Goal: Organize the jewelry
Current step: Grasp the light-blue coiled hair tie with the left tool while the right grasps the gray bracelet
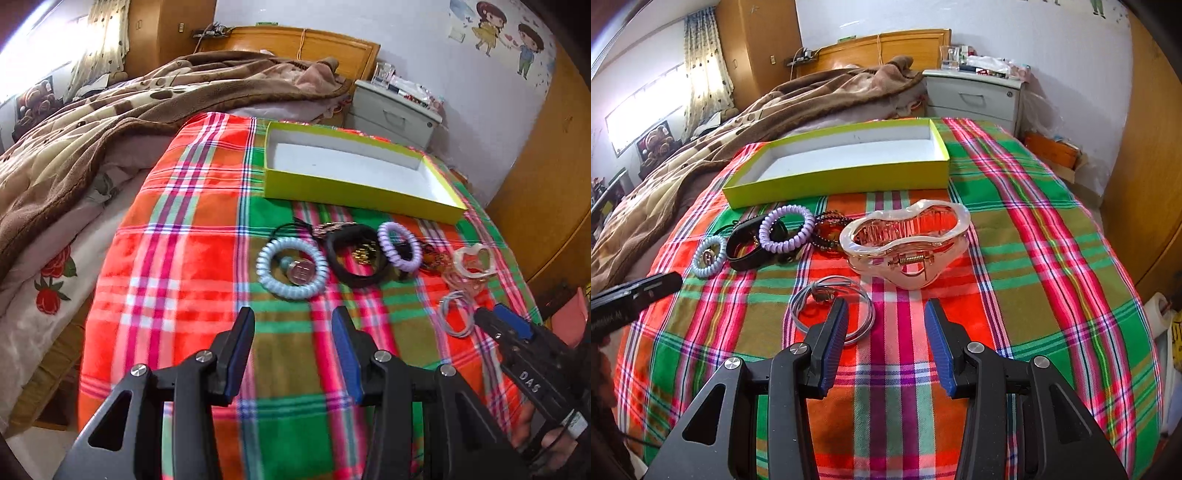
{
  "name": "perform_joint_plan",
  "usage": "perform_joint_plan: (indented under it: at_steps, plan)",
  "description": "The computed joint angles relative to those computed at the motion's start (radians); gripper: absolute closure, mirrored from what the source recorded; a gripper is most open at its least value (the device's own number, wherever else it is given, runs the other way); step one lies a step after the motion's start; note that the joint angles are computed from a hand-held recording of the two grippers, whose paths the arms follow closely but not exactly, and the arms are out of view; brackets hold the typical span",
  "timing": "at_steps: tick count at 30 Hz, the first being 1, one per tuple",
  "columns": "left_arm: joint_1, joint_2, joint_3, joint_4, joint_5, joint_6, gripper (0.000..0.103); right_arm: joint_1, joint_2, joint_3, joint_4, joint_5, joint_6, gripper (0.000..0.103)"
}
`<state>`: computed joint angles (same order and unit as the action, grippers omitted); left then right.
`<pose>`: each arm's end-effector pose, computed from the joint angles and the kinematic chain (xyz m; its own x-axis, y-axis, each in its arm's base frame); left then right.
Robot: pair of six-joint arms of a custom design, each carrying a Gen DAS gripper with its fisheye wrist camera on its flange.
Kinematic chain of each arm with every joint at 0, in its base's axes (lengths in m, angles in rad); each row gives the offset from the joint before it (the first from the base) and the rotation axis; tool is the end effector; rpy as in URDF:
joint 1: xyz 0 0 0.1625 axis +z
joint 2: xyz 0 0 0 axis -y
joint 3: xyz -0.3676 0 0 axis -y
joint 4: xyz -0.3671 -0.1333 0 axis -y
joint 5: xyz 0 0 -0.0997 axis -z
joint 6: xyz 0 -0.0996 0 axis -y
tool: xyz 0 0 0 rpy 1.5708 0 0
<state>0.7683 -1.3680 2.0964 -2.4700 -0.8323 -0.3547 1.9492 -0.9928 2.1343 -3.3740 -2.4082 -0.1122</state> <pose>-0.1907 -0.4629 0.2226 -0.8052 0.1863 -0.5631 0.4575 0.7992 -0.3898 0.2300 -0.4179 0.1453 -0.7531 0.0937 0.6512 -0.3782 0.7483 -0.5450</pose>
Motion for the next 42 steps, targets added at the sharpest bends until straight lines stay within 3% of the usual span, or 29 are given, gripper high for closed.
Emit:
perform_joint_plan:
  at_steps: [4,11,18,28,39,42]
  plan:
    - [0.044,0.019,-0.042,0.002,-0.034,0.008,0.058,-0.016,-0.006,-0.005,0.038,0.018,0.01,0.059]
    - [0.083,0.078,-0.119,0.055,0.005,-0.001,0.058,-0.018,0.007,-0.028,0.09,0.02,-0.013,0.059]
    - [0.092,0.108,-0.14,0.066,0.025,0.026,0.058,-0.005,0.045,-0.057,0.092,-0.025,-0.055,0.059]
    - [0.075,0.153,-0.151,0.064,0.101,0.073,0.059,-0.003,0.048,-0.061,0.095,-0.023,-0.076,0.064]
    - [0.065,0.161,-0.147,0.048,0.082,0.132,0.091,0.0,0.049,-0.063,0.091,-0.019,-0.077,0.085]
    - [0.064,0.158,-0.143,0.042,0.074,0.131,0.093,-0.001,0.046,-0.062,0.089,-0.018,-0.073,0.09]
